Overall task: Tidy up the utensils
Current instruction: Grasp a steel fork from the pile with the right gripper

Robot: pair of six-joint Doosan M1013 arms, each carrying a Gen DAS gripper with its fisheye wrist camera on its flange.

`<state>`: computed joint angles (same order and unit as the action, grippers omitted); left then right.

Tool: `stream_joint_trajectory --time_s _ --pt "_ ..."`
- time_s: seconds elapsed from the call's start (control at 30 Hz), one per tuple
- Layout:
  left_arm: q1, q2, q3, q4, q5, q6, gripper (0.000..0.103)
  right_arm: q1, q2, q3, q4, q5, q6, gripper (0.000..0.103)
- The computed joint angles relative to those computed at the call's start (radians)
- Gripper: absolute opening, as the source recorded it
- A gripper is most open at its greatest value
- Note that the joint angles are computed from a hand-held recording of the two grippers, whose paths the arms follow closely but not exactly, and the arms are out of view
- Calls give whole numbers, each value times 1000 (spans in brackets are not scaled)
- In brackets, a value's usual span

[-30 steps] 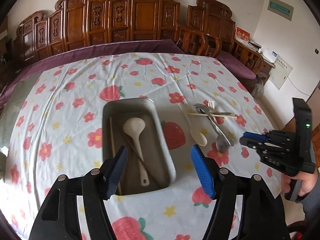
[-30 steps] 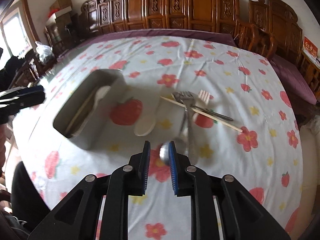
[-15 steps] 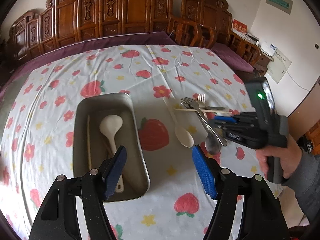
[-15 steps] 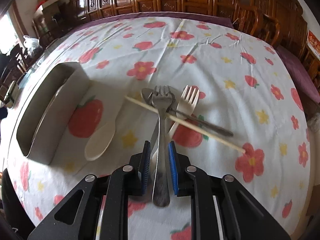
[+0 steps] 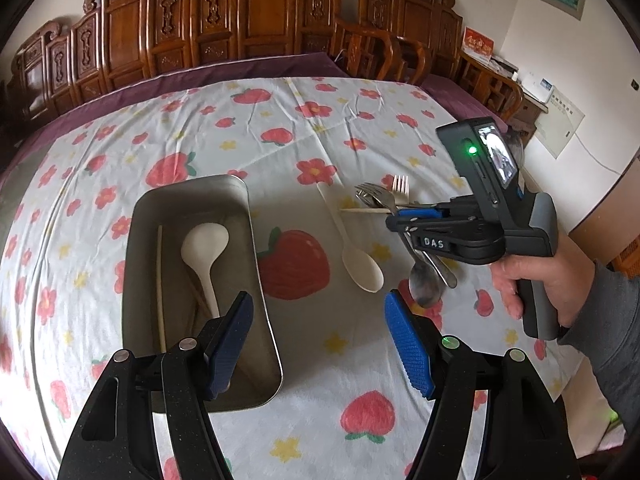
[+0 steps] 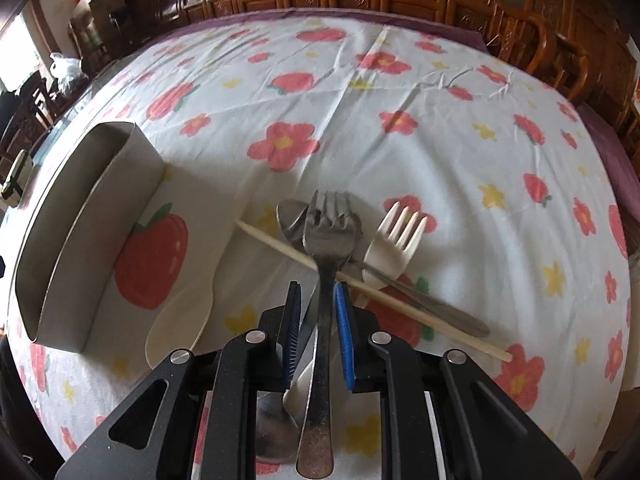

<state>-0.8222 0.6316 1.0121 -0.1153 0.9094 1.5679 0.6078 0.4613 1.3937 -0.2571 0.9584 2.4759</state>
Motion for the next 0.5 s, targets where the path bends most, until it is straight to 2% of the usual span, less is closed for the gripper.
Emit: stream_joint_trajectory --time_s 0.07,0.23,0.5 --pt "-2 6 -6 2 4 -3 65 6 4 -6 -21 15 5 15" --pt "-5 19 -22 -2 14 -5 65 7 -16 18 -16 -17 43 9" --pt "-17 53 -62 -1 36 -13 65 19 -55 58 -33 -81 87 9"
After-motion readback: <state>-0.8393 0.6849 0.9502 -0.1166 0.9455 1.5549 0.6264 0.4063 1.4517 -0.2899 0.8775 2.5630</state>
